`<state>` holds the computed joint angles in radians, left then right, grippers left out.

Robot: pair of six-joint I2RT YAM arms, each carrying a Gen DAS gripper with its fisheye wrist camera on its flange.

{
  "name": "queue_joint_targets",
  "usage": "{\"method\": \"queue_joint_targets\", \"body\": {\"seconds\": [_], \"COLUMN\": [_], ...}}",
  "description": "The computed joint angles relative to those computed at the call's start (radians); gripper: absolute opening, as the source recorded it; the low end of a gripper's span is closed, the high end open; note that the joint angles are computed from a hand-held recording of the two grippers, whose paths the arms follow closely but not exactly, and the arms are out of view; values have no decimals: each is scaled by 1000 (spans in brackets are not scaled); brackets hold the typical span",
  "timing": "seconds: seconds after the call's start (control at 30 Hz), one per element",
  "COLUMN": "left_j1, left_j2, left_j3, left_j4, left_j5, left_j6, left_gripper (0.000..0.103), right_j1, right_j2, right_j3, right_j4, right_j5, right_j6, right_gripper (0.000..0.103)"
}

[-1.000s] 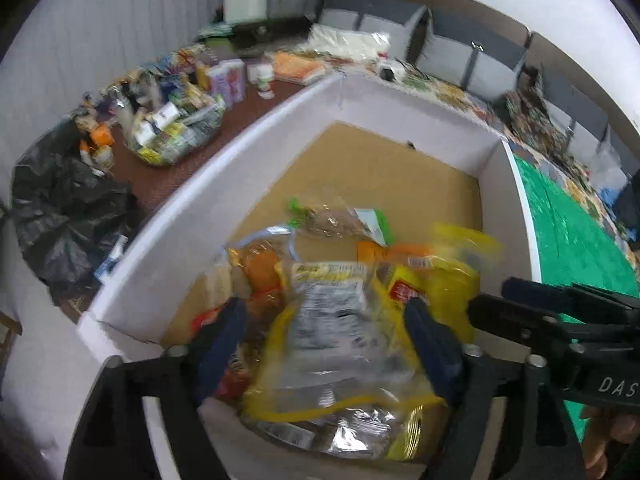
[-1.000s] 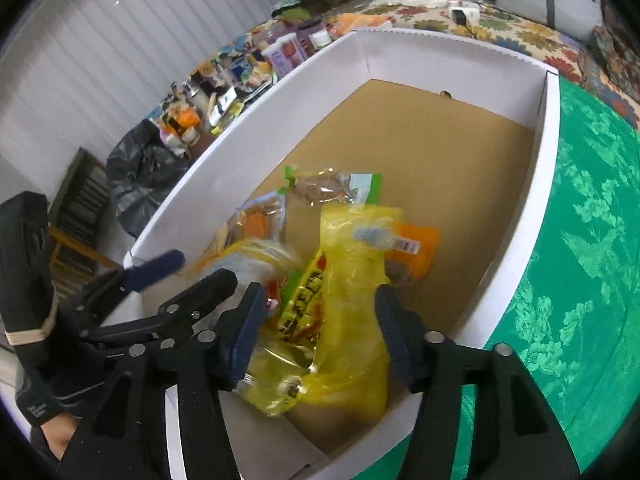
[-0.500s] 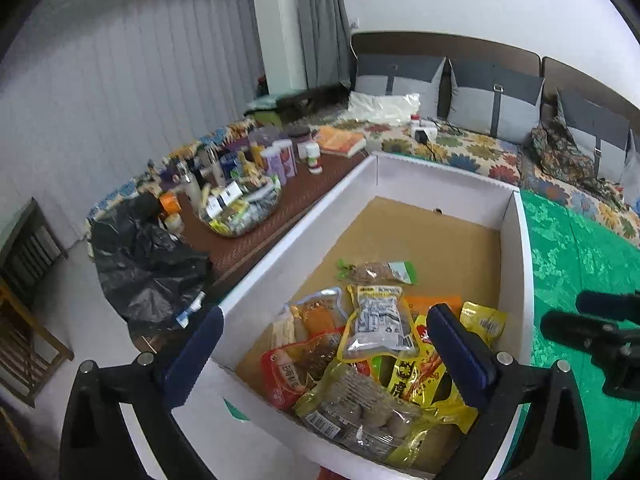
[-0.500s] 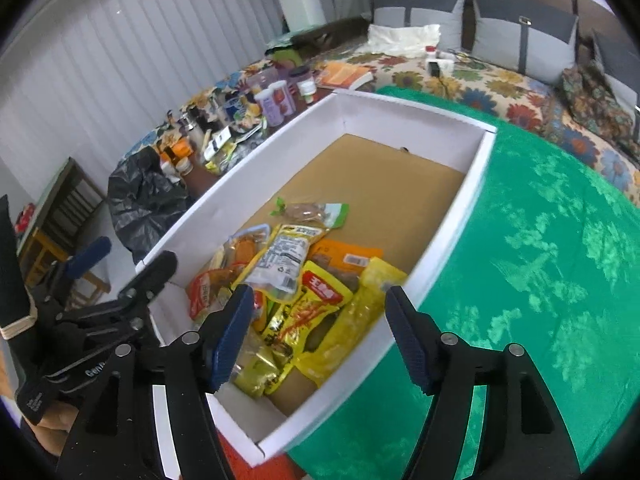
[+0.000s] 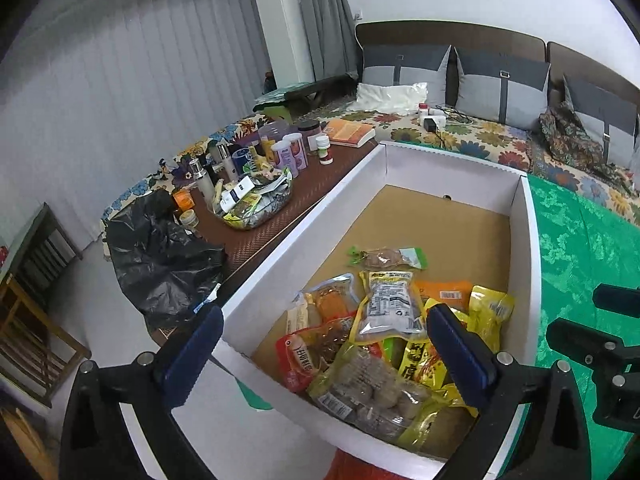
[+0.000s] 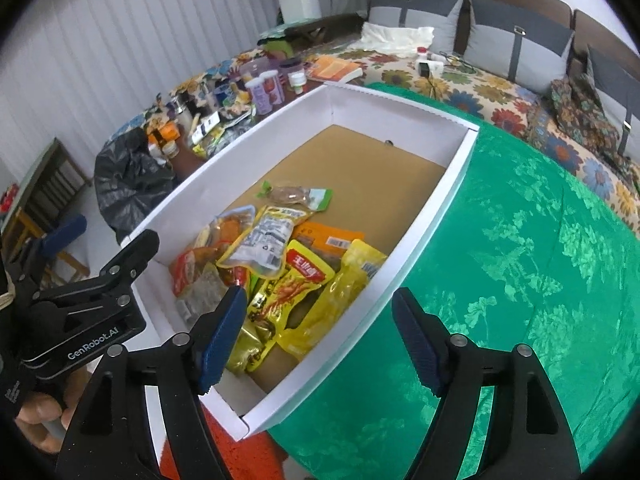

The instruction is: Organize snacks

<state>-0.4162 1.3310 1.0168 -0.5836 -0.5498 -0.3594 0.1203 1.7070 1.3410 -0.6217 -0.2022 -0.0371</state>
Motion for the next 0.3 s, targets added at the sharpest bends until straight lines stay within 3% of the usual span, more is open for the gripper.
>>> {"method": "queue_joint_targets", "body": {"seconds": [0.3], "left_j1": [32], "left_j2": [-11], "left_j3": [-21], "left_j4": [-9], "left_j5": [32], "left_j6": [-25], "left_gripper": [103], "right_j1": [28], "right_j2": [12], "right_j3": [-8], "right_j4": [15], "right_j5": [10], "right_j6": [12], "right_gripper": [78]}}
